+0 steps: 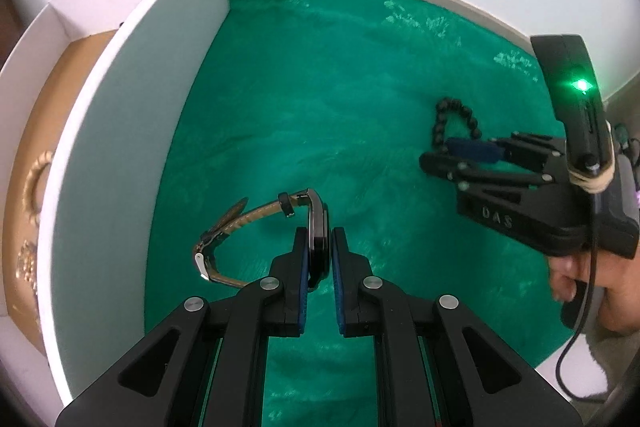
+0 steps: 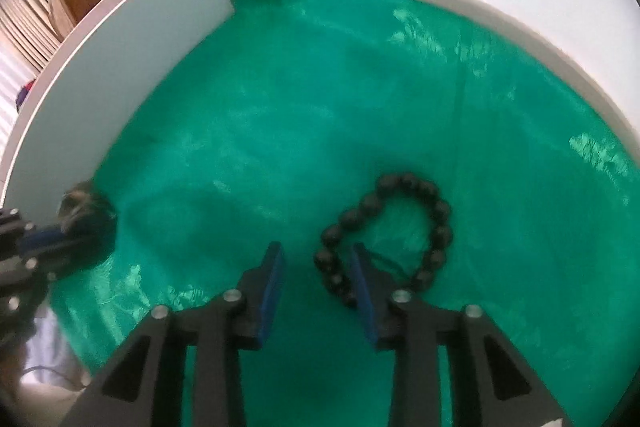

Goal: Organize jewelry
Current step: 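Grasp the black watch with the left gripper while the right grasps the black bead bracelet, then carry both items into the white box and open both grippers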

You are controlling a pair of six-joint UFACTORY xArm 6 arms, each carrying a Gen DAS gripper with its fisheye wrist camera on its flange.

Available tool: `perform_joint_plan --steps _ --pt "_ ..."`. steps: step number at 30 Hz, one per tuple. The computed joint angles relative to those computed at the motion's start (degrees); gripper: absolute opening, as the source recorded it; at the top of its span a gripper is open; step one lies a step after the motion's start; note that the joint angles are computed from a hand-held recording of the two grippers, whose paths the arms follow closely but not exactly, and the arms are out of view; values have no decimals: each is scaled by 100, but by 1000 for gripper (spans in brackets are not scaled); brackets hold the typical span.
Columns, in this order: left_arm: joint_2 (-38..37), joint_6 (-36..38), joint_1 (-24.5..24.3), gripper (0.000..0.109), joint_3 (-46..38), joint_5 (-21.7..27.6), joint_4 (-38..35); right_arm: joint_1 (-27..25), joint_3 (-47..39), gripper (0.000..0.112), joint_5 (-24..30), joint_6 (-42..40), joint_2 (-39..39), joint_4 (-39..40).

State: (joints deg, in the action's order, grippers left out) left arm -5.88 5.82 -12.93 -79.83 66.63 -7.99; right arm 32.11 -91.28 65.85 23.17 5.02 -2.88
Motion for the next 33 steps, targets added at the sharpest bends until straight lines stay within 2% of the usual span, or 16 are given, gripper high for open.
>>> perform_joint_plan --steps 1,2,5,11,19,27,33 --pt "-62 15 27 9 55 5 0 55 -80 15 102 82 50 -187" --pt "-89 8 28 9 67 12 7 69 -122 13 151 111 74 -207" --pt "-185 -4 35 9 65 22 -14 -5 67 13 -1 273 -134 114" --pt "-481 30 103 9 57 113 -107 -171 727 13 -493 471 -1093 903" --pt "-827 142 250 9 -56 491 -411 -47 812 13 -273 547 -1779 1220" --pt "-1052 126 463 9 -337 832 -730 111 366 13 -147 582 -1752 1268" --pt "-1242 99 1126 9 -710 1180 -1256 234 -747 13 -61 248 -1095 1498"
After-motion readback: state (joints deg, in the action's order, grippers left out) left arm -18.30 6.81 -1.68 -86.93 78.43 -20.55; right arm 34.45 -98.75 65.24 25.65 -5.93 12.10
